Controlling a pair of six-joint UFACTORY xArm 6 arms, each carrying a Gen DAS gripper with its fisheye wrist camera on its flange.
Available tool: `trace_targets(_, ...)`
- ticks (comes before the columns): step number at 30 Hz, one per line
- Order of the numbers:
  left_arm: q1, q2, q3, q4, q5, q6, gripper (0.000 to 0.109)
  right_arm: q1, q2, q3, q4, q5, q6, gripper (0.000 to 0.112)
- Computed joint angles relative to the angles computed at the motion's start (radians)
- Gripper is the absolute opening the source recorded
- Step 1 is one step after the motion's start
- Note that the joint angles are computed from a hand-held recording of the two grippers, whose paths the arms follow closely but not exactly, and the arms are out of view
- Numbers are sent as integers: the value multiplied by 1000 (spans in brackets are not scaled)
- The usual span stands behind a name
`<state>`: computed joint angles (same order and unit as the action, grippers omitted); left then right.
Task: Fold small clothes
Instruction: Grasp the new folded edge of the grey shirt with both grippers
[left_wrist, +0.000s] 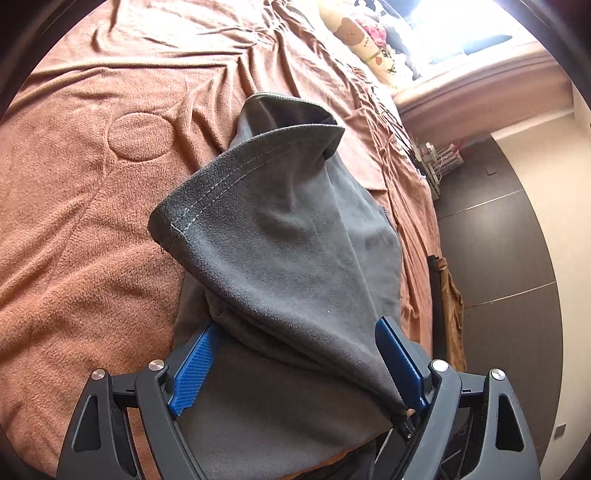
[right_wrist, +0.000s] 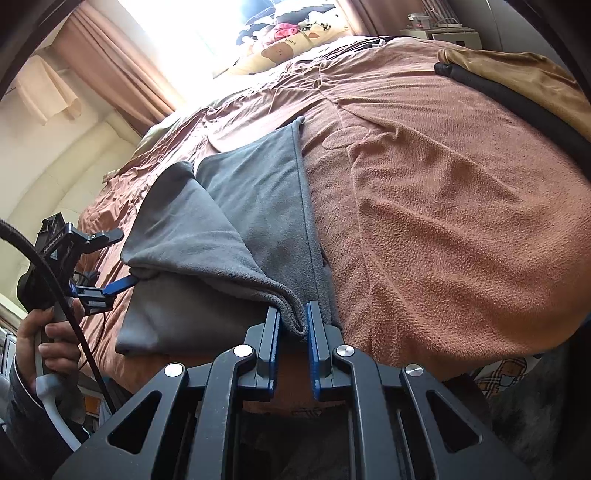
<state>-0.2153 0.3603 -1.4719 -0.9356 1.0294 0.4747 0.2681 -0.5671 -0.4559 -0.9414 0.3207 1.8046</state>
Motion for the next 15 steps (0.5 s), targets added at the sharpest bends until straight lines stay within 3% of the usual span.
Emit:
trace_targets(5,3,0,24,-20,-3,-6,84,-10,8,2,4,-17,-4,10)
trace_targets(7,-5,-5,36,-8,-43,-7,70,-12,13,1,-4,-20,7,10)
trace_targets(9,-10,-7,39,23,-78,-39,34,-12,16,-2,-11,-19,15,10)
trace_targets(11,-12,-23,44,45,-114,-56,13,-3,14,-4,-13,-8,16,10)
trace_targets(15,-34,-65,34,19,-149,17,12,14,14,-13,-8,23,10,10)
